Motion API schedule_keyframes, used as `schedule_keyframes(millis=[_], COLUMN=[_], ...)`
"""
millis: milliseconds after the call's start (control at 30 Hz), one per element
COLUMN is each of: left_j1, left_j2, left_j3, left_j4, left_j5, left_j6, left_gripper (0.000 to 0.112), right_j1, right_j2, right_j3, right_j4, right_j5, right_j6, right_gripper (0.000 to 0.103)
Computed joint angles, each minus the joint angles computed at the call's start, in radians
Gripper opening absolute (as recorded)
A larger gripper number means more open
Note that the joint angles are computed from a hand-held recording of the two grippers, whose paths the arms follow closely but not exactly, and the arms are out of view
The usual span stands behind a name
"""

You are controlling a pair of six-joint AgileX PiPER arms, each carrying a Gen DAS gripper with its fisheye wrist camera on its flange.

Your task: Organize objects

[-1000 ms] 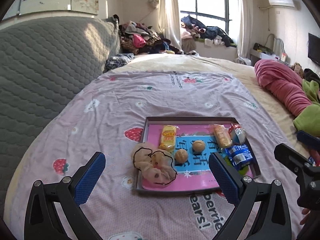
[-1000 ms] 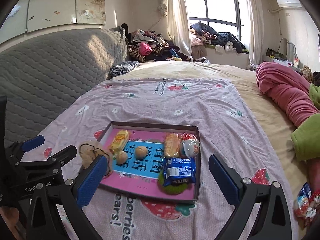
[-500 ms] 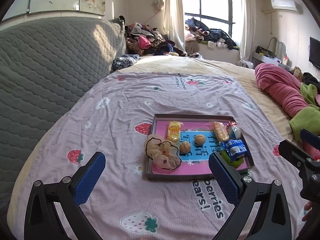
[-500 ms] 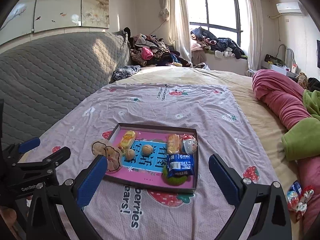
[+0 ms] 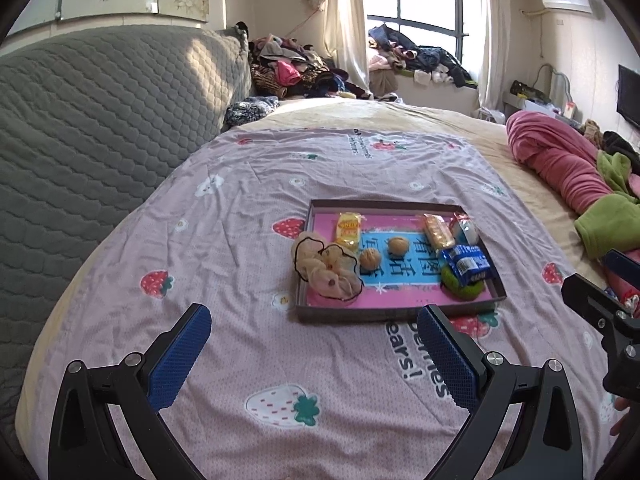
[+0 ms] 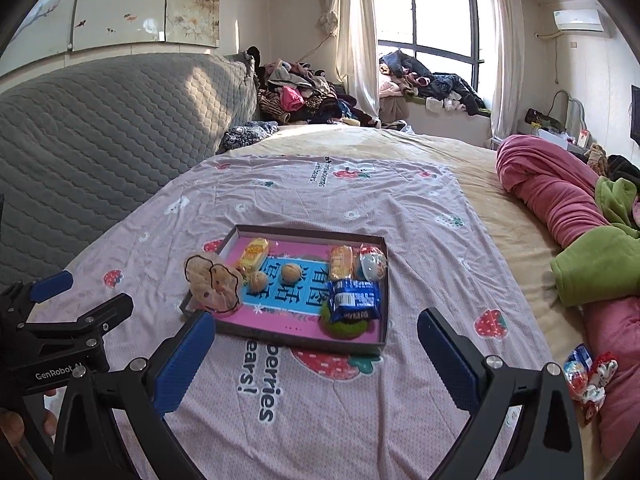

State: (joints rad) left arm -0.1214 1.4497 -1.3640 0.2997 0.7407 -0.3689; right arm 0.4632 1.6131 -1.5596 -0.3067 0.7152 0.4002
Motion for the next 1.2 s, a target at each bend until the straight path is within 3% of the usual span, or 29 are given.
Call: schedule_keyframes(millis=[567,800,1200], left_j1=[-0.049,-0.108,-0.128], left_j2=[-0.118,-0.152,-0.188], left_j3=[0.15,0.24,0.343], left_j4=[0.087,0.205,0.23], left_j5=[-0.019,-0.029,-0.067], left_j6=[-0.078,-0.193,-0.275], left_gripper=[0.103,0.103,0.103], right_j1=[0.045,0.021,-0.02], right_j2=[-0.112,-0.149,-0.212], right_j3=[0.174,0.248,0.374], right_j4=[-0.078,-0.059,-0.023], right_j5=[-0.026,-0.049,-0.092], right_j6=[0.114,0.112,0.094], right_gripper=[0.102,0.102,0.102])
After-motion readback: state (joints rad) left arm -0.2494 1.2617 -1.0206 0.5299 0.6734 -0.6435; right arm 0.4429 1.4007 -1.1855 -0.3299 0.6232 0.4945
